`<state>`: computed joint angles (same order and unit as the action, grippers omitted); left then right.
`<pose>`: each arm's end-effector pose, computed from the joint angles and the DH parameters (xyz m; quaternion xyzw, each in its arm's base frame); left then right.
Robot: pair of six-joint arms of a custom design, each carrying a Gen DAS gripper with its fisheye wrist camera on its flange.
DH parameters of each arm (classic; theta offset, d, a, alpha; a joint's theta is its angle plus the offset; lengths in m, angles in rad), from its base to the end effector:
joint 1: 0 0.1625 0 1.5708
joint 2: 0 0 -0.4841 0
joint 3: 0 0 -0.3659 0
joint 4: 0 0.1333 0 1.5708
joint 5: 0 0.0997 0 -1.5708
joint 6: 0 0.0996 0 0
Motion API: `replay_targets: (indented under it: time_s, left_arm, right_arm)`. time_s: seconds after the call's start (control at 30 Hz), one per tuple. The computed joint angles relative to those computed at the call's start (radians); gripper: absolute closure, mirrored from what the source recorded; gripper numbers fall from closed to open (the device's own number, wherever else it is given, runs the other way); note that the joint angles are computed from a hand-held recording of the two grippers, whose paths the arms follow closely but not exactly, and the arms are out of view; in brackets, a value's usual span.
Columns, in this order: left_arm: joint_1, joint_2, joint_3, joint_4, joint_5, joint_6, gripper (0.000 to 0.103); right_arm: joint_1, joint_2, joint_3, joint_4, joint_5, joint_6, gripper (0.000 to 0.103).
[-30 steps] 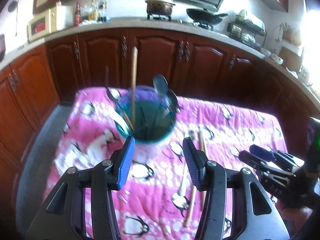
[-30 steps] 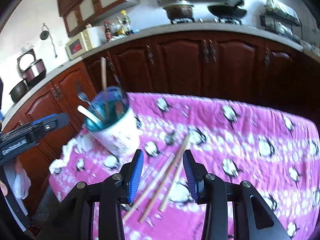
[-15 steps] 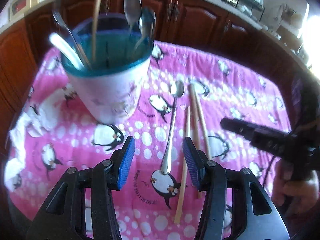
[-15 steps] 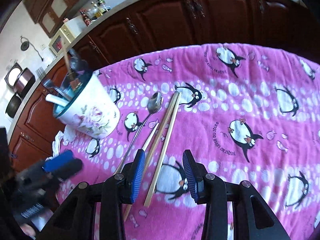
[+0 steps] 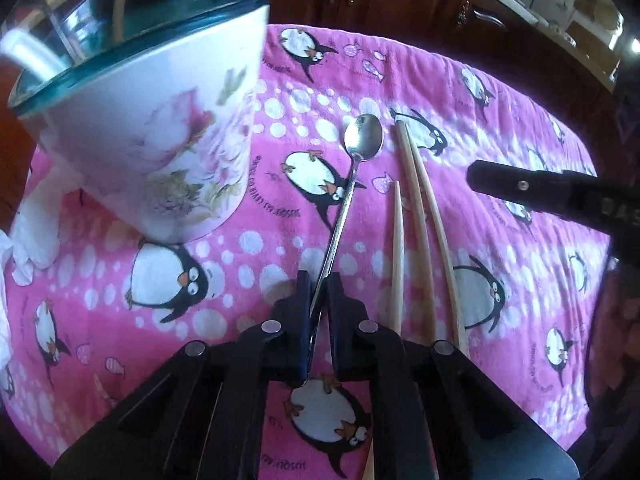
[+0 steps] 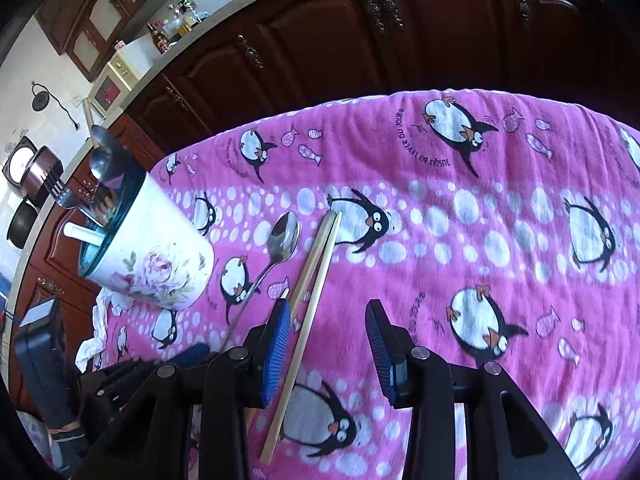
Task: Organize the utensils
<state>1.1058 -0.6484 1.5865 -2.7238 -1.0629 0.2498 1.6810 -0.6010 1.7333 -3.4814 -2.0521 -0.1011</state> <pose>-0.1596 -0.7234 0.0960 0.3114 0.9110 -0.1300 0.2372 0.1623 -0.6738 0.1121 0.0048 -0.9031 0.3695 0.2188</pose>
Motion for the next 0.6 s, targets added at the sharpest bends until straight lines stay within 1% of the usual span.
replay_targets:
  time_s: [0.03, 0.13, 0.17, 0.23, 0.3, 0.33, 0.4, 0.47, 0.5, 0.53, 0.57, 0.6]
  left_arm:
    - [0.002, -0.005, 0.004, 0.004, -0.003, 0.000, 0.097]
    - [0.005, -0.065, 0.075, -0.009, -0.005, 0.026, 0.098]
    - [0.007, -0.086, 0.101, -0.013, 0.002, 0.030, 0.098]
    - [0.016, -0.127, 0.144, -0.001, 0.014, 0.020, 0.098]
    - [0.022, -0.164, 0.186, 0.007, 0.033, 0.004, 0.098]
    - [0.027, -0.183, 0.204, 0.019, 0.036, -0.009, 0.098]
    - [0.029, -0.209, 0.228, 0.038, 0.031, -0.032, 0.098]
    - [0.027, -0.226, 0.251, 0.043, 0.024, -0.042, 0.098]
    - [0.026, -0.235, 0.259, 0.051, 0.015, -0.044, 0.098]
    - [0.024, -0.240, 0.272, 0.052, 0.006, -0.050, 0.098]
    - [0.023, -0.244, 0.275, 0.065, -0.009, -0.058, 0.098]
    - [0.022, -0.247, 0.275, 0.077, -0.023, -0.061, 0.098]
  right_arm:
    - [-0.001, 0.004, -0.008, 0.006, 0.000, -0.004, 0.066]
    - [-0.001, 0.013, -0.035, 0.034, 0.004, -0.025, 0.071]
    - [0.000, 0.018, -0.046, 0.044, -0.002, -0.034, 0.074]
    - [0.005, 0.033, -0.076, 0.073, -0.032, -0.054, 0.077]
    - [0.006, 0.045, -0.101, 0.102, -0.042, -0.065, 0.079]
    - [0.007, 0.053, -0.116, 0.118, -0.055, -0.073, 0.079]
    - [0.016, 0.076, -0.157, 0.169, -0.122, -0.077, 0.081]
    - [0.016, 0.083, -0.168, 0.188, -0.119, -0.076, 0.082]
    - [0.021, 0.091, -0.182, 0.203, -0.144, -0.080, 0.083]
    - [0.027, 0.099, -0.191, 0.205, -0.166, -0.090, 0.085]
    - [0.033, 0.106, -0.199, 0.207, -0.189, -0.099, 0.090]
    - [0.039, 0.111, -0.205, 0.217, -0.210, -0.104, 0.094]
